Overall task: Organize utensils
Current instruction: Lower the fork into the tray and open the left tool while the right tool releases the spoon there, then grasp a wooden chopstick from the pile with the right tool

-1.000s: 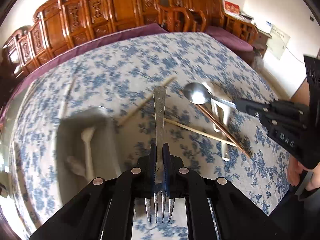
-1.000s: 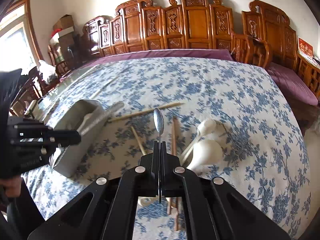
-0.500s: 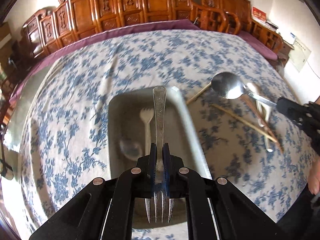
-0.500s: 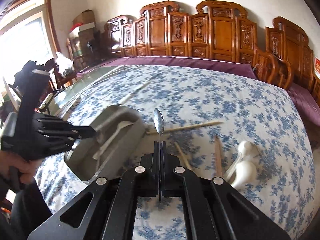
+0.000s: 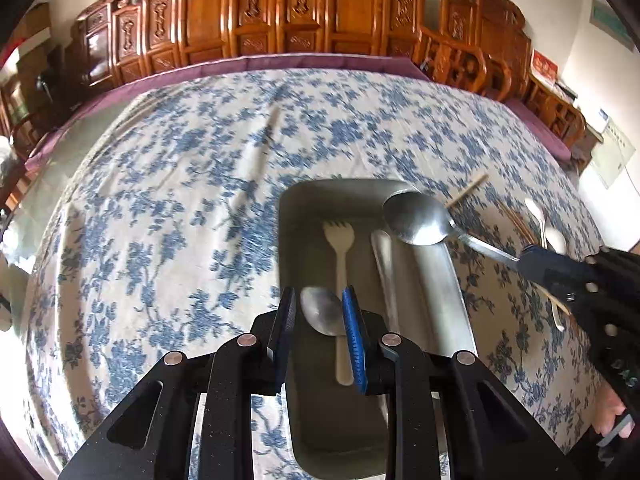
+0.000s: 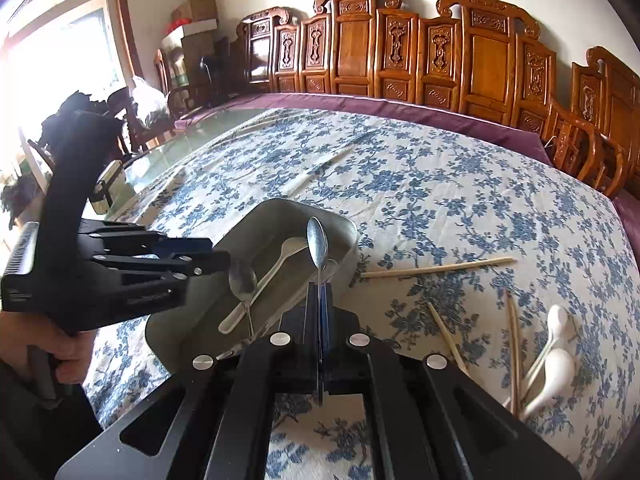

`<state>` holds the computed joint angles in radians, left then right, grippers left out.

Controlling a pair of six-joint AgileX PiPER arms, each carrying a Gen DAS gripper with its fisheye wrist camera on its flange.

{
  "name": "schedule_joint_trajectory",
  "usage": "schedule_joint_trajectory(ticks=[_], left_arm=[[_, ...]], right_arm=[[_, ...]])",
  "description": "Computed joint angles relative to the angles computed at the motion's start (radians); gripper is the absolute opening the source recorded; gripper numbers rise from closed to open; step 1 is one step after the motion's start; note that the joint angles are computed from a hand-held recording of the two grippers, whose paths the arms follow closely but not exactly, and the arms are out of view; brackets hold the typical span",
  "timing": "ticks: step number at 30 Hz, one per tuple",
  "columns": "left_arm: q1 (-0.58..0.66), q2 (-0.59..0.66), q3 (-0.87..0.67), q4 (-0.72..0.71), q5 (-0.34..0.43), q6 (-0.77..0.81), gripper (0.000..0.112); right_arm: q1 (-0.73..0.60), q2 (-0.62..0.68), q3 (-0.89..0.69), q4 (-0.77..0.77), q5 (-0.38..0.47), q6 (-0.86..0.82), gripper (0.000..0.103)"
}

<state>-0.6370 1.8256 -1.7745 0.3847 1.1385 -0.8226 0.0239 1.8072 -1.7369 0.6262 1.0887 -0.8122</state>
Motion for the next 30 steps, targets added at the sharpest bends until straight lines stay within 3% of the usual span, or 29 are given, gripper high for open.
schedule_joint_trajectory(ticks=[4, 11, 21, 25, 30], left_arm=[[0.004, -0.034, 0.038, 0.031, -0.017, -0.007, 0.030], [0.017, -0.077, 0.087, 0.069, -0.023, -0.005, 0.030], [0.060, -0.127, 0.146, 0.060, -0.055, -0.023, 0.030], [0.064, -0.135, 0.150, 0.052, -0.060, -0.023, 0.030], [0.039, -0.121, 0.124, 0.058, -0.059, -0.023, 0.045]], right_arm=[[0.061, 0.020, -0.011, -0.046, -0.041, 0.055, 0.002], [0.156, 0.045, -0.011, -0.139, -0.128, 0.157, 0.002], [0.130, 0.076, -0.023, -0.012, 0.003, 0.156, 0.004], [0.110, 0.041, 0.019, 0.016, 0.003, 0.114, 0.004], [0.003, -0.009, 0.058, 0.044, 0.023, 0.022, 0.008]])
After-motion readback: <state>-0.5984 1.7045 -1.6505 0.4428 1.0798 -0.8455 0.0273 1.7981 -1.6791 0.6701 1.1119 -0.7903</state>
